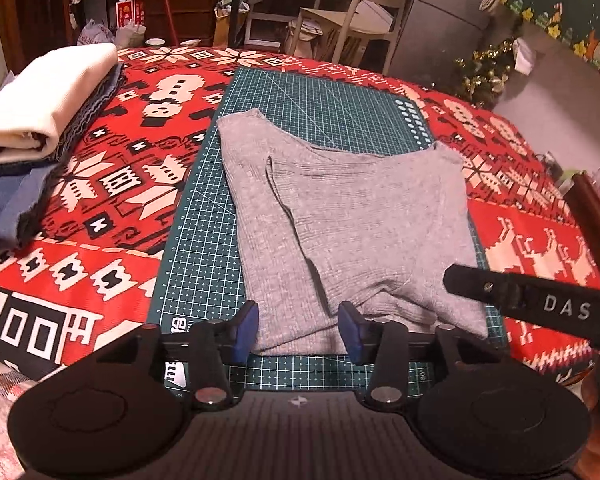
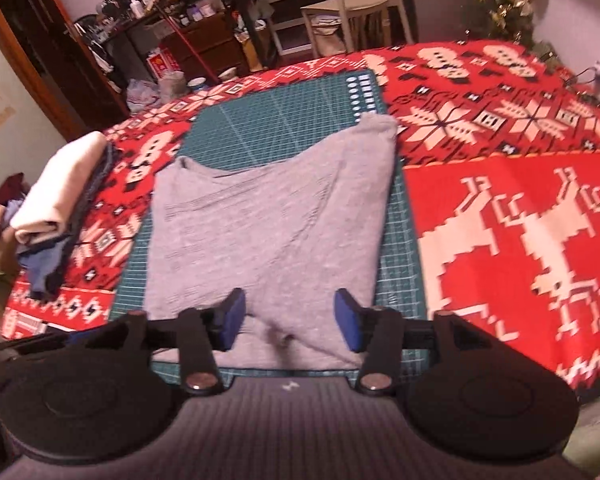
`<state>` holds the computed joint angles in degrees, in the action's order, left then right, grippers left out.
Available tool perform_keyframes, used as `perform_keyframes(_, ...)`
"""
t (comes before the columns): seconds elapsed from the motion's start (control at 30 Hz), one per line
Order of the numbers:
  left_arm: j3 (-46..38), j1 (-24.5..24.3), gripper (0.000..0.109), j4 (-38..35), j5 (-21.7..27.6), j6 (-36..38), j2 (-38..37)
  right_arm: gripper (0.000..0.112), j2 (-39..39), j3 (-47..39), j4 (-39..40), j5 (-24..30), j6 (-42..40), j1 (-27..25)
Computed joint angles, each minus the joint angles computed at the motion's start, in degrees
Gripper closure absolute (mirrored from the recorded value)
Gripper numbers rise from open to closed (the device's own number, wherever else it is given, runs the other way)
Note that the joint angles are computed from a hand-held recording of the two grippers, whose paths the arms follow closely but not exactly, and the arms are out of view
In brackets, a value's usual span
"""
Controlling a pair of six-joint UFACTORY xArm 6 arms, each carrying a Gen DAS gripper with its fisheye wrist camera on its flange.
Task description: Fold clothes
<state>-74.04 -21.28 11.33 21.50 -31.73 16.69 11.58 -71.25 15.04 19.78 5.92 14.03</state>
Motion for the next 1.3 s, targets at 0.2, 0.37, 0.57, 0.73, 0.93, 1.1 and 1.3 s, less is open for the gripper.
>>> perform_keyframes(0.2, 0.1, -0.2, 0.046, 4.2, -0.3, -2.8, -0.1, 0.023, 0.5, -0.2, -7.3, -1.0, 4.8, 0.3)
perform_keyframes(0.37, -0.5, -0.5, 0.038, 6.4, 0.9, -4.1, 0.1, 0.01, -0.2, 1.6, -8.2, -3.7, 7.7, 0.4)
perform_keyframes(0.57, -0.4, -0.5, 0.033, 10.4, 1.2, -7.8, -0.1, 0.01, -0.6, 2.7, -15.4, -5.5, 14.4, 0.6)
perform_keyframes(0.73, -0.3, -0.3, 0.033, 9.3, 1.1, -7.8, -0.2, 0.01, -0.7, 2.9, -18.4, -5.5, 18.1, 0.4)
perform_keyframes(0.93, -0.2, -0.5, 0.031, 12.4, 0.9, -10.1, -0.4, 0.01, -0.6, 2.7, -24.2, -4.9, 24.2, 0.2)
perform_keyframes(1.1, -0.4, -0.8, 0.026, 15.0, 1.1, -10.8, -0.3, 0.01, -0.6, 1.6, -37.0, -2.4, 35.2, 0.2)
perform_keyframes(1.3, -0.1, -1.0, 0.023, 17.8, 0.9, -12.7, -0.7, 0.01, -1.7, 3.0, -41.8, -5.2, 42.3, -0.4)
